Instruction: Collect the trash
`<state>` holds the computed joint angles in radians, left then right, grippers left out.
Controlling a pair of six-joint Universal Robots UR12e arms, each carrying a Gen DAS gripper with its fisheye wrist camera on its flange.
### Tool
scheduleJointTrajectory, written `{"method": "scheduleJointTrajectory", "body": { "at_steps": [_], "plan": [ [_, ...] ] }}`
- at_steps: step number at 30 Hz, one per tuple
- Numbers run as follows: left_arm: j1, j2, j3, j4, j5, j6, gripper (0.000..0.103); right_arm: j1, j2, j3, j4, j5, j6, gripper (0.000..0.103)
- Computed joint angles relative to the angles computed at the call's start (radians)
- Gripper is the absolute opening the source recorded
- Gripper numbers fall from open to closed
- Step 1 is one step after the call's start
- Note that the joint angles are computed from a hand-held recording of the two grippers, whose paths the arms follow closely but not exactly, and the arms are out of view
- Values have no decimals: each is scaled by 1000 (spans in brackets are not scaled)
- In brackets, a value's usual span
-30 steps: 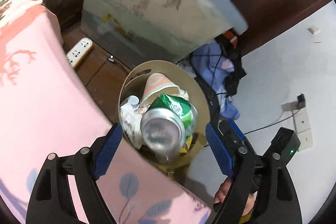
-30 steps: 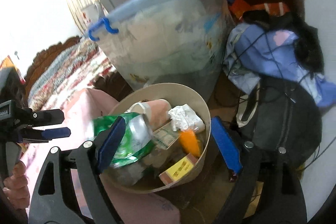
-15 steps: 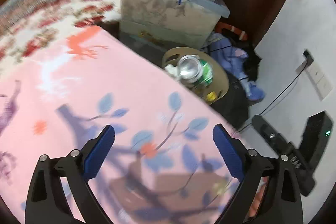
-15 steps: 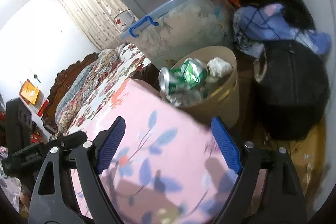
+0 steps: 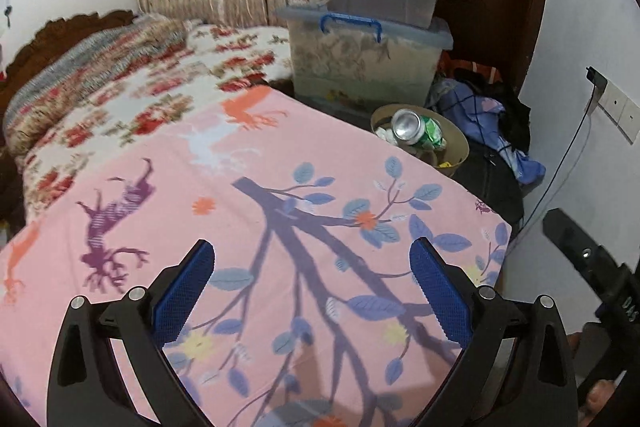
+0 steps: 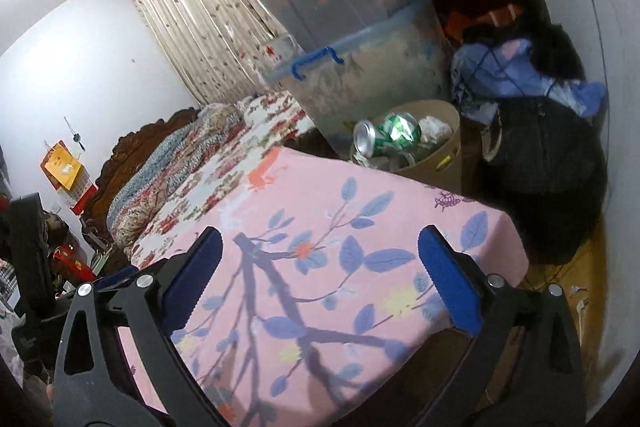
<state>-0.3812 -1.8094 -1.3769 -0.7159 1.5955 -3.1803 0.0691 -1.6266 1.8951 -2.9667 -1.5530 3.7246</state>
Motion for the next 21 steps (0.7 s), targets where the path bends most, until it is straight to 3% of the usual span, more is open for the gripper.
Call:
{"method": "scheduleJointTrajectory", "body": {
  "at_steps": [13,21],
  "plan": [
    [-21,69,-86,137,174,9,94,55,-26,-9,16,-58,-7,99],
    [-24,75,-91,154,197,6,94,64,-35,-10,16,-73,9,100]
  ]
}}
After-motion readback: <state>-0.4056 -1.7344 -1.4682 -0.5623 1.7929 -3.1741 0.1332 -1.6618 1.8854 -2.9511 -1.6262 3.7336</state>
